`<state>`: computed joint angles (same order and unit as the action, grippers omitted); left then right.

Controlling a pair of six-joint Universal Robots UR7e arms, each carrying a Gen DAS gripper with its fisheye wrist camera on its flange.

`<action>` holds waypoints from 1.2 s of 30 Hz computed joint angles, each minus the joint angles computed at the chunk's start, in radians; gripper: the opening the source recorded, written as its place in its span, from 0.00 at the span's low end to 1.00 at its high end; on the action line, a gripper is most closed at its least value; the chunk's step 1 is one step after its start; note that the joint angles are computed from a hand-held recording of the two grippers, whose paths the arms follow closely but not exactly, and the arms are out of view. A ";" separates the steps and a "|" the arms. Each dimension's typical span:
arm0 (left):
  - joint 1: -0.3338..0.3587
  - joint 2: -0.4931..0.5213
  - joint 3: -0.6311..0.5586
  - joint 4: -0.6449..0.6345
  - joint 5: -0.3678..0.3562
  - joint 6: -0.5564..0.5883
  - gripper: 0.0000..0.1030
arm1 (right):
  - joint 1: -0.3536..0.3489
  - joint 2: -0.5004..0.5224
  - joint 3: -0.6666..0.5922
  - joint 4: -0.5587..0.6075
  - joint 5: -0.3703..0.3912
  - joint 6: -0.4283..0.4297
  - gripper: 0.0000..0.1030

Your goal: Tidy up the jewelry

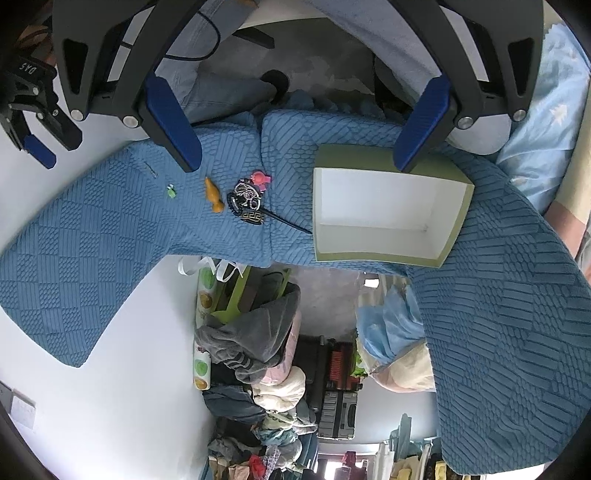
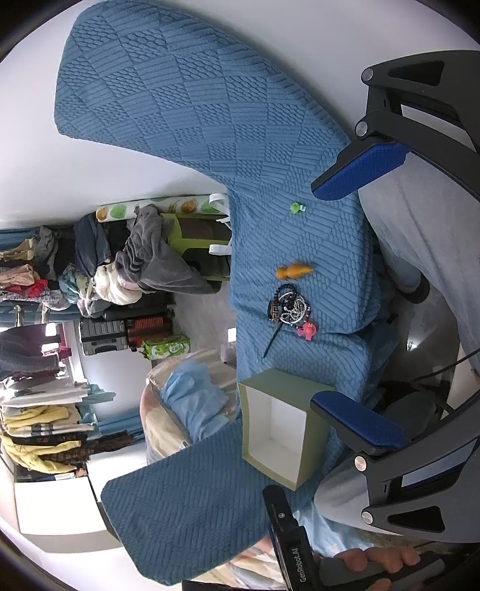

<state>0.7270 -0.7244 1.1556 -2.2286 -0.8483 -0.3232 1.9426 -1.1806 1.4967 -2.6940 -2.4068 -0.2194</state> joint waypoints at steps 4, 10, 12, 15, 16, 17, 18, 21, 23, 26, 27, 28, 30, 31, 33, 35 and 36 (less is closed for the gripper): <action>0.003 0.028 -0.038 -0.006 -0.006 0.016 1.00 | -0.008 0.008 -0.013 -0.008 -0.007 -0.008 1.00; 0.018 0.075 -0.094 -0.011 -0.026 0.031 1.00 | -0.033 0.027 -0.043 -0.013 0.019 -0.024 1.00; 0.027 0.093 -0.117 0.004 -0.035 0.022 1.00 | -0.045 0.034 -0.055 -0.006 0.021 -0.022 1.00; 0.036 0.118 -0.145 0.023 -0.047 0.014 1.00 | -0.064 0.042 -0.064 -0.003 0.036 -0.029 1.00; 0.038 0.123 -0.149 0.026 -0.047 0.013 1.00 | -0.067 0.044 -0.066 -0.007 0.038 -0.034 1.00; 0.039 0.133 -0.161 0.035 -0.047 0.010 1.00 | -0.071 0.049 -0.069 -0.012 0.040 -0.043 1.00; 0.041 0.136 -0.164 0.033 -0.049 0.012 1.00 | -0.076 0.057 -0.076 -0.020 0.044 -0.056 1.00; 0.045 0.162 -0.197 0.039 -0.056 0.026 1.00 | -0.092 0.066 -0.083 -0.050 0.087 -0.078 1.00; 0.053 0.180 -0.215 0.015 -0.082 0.046 1.00 | -0.105 0.075 -0.092 -0.067 0.103 -0.089 1.00; 0.067 0.205 -0.239 -0.020 -0.126 0.070 1.00 | -0.137 0.077 -0.102 -0.061 0.159 -0.057 1.00; 0.074 0.219 -0.257 -0.012 -0.146 0.070 1.00 | -0.149 0.075 -0.096 -0.083 0.186 -0.055 1.00; 0.080 0.230 -0.275 0.003 -0.168 0.066 1.00 | -0.159 0.079 -0.094 -0.110 0.200 -0.066 1.00; 0.096 0.243 -0.284 -0.001 -0.235 0.039 0.99 | -0.171 0.092 -0.099 -0.127 0.205 -0.094 0.95; 0.100 0.249 -0.287 -0.011 -0.256 0.037 0.99 | -0.180 0.095 -0.102 -0.119 0.224 -0.104 0.86; 0.108 0.273 -0.309 0.002 -0.281 0.033 0.99 | -0.198 0.103 -0.103 -0.127 0.261 -0.138 0.74; 0.111 0.294 -0.333 0.036 -0.278 0.025 0.94 | -0.213 0.120 -0.111 -0.138 0.271 -0.160 0.55; 0.113 0.308 -0.346 0.053 -0.272 0.022 0.92 | -0.221 0.125 -0.114 -0.134 0.282 -0.160 0.49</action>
